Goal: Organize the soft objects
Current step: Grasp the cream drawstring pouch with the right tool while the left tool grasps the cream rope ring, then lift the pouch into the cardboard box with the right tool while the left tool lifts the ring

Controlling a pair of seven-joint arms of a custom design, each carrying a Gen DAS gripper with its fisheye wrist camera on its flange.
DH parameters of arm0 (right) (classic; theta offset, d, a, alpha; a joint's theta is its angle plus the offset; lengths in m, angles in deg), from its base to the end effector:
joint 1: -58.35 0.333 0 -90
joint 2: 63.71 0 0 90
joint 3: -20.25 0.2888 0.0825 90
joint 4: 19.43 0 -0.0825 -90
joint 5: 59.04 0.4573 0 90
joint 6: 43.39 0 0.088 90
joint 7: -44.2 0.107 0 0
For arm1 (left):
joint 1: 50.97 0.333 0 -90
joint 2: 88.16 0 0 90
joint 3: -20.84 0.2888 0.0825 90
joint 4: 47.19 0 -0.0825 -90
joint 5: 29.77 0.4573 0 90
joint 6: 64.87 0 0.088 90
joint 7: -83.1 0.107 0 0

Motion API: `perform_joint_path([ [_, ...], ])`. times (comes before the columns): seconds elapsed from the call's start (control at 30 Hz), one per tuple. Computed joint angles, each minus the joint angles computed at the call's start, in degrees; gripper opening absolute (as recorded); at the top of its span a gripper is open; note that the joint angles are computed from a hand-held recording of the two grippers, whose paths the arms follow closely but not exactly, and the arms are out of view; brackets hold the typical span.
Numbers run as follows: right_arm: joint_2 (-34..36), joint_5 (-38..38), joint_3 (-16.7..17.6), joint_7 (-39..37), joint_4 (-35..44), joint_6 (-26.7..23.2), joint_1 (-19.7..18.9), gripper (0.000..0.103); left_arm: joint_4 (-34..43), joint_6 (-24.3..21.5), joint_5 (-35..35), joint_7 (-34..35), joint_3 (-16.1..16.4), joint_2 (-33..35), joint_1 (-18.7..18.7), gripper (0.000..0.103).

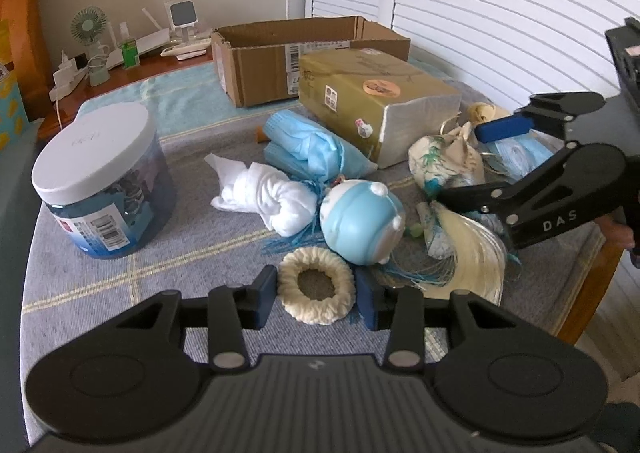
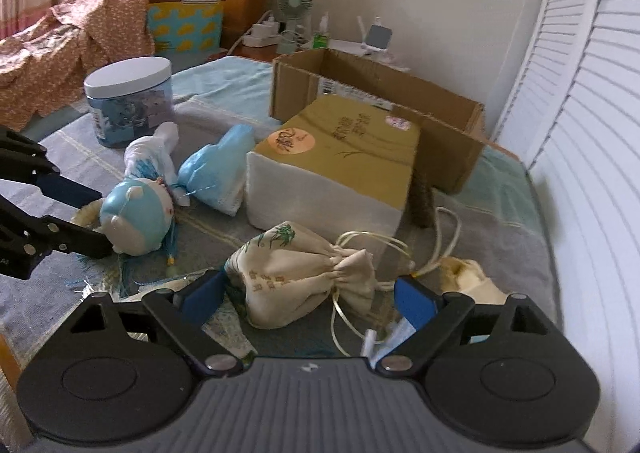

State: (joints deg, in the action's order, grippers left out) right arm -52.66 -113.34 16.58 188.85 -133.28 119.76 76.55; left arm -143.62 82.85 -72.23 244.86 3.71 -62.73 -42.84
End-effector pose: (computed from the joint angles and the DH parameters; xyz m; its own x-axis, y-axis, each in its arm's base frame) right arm 0.6483 0.2138 0.3587 0.0646 -0.9852 0.1589 -0.6829 -0.1597 -0.7128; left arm 0.7492 -0.0853 0.3369 -0.7258 -0.6872 0.0314 -0.5112 0.5082 -0.6931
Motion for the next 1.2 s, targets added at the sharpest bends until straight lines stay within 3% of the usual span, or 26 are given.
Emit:
perform_joint_path([
  [0.17, 0.56, 4.0, 0.11, -3.38, -0.18, 3.8, -0.77, 0.078, -0.12, -0.15, 0.04, -0.07, 0.04, -0.13, 0.01, 0.041],
  [0.33, 0.0, 4.13, -0.68, -1.04, -0.21, 2.24, 0.42, 0.069, 0.4, -0.69, 1.28, -1.51, 0.49, 0.05, -0.44, 0.039],
  [0.67, -4.84, 0.83, 1.39, 9.66, -2.44, -3.8, -0.22, 0.068, 1.75, -6.35, 4.28, -3.01, 1.5, -1.06, -0.16, 0.033],
  [0.97, -9.41, 2.5, 4.91, 11.35, -2.53, -9.03, -2.23, 0.068, 2.34, -11.8, 2.63, 0.42, 2.61, -4.01, 0.34, 0.033],
  [1.2, -10.31, 1.16, 5.98, 14.35, 0.68, -11.21, -3.89, 0.068, 3.29, -12.15, -0.59, 4.3, 2.87, -4.94, 0.24, 0.033],
])
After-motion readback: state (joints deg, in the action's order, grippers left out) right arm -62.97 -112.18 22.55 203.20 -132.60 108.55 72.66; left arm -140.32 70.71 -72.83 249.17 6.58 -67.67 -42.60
